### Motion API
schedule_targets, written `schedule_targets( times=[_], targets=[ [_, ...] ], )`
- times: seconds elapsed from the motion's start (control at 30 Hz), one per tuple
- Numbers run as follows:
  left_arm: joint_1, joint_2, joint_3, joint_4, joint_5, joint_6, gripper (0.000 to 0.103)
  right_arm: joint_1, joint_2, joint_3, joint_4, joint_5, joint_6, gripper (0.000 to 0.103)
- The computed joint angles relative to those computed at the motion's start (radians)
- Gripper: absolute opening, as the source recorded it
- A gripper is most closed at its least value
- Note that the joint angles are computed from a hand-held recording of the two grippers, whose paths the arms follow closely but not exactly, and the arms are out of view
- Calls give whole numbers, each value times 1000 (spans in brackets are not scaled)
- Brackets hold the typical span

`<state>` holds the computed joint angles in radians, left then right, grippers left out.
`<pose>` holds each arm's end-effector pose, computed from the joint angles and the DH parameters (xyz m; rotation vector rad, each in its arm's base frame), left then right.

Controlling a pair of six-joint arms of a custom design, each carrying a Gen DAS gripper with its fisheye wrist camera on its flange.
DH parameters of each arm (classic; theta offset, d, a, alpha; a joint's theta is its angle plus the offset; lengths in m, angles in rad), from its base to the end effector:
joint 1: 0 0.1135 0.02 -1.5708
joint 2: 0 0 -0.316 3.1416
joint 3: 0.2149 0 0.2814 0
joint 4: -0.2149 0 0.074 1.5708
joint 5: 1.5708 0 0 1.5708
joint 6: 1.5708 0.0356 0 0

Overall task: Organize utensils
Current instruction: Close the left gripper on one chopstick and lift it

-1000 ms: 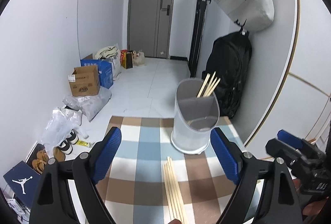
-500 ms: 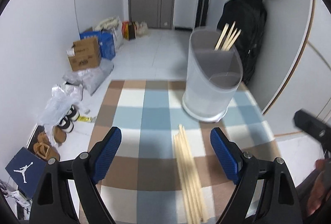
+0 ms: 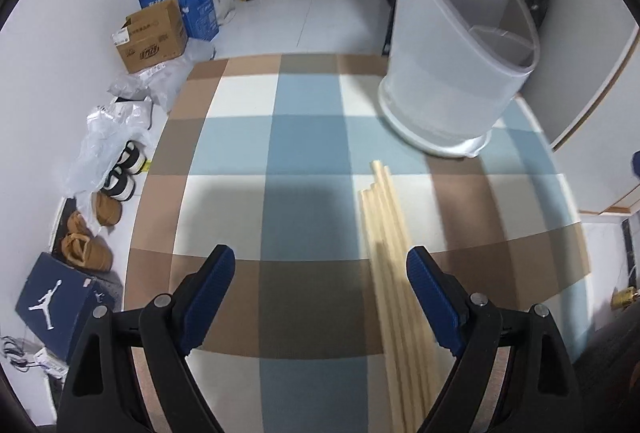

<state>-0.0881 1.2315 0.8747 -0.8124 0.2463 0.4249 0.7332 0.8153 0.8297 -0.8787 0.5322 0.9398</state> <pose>0.2341 -0.0294 0.2718 0.7498 2.5909 -0.2370 0.1201 0.0838 0.3279 0.4636 2.2470 0.2079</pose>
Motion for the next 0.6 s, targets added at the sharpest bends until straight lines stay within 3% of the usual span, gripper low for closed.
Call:
schedule_targets(
  times=[0.13,0.3,0.6],
  targets=[
    [-11,44,19,-31,-13,-19,85,-73,6,-14,42,-77,-45,103],
    [-71,51,4,-17,-125,-34,85,-145,3,-31,85,-149,-90,103],
    [-69,80,24,-36,-129,-52,84,-213,-9,-45,119,-227,-119,103]
  ],
)
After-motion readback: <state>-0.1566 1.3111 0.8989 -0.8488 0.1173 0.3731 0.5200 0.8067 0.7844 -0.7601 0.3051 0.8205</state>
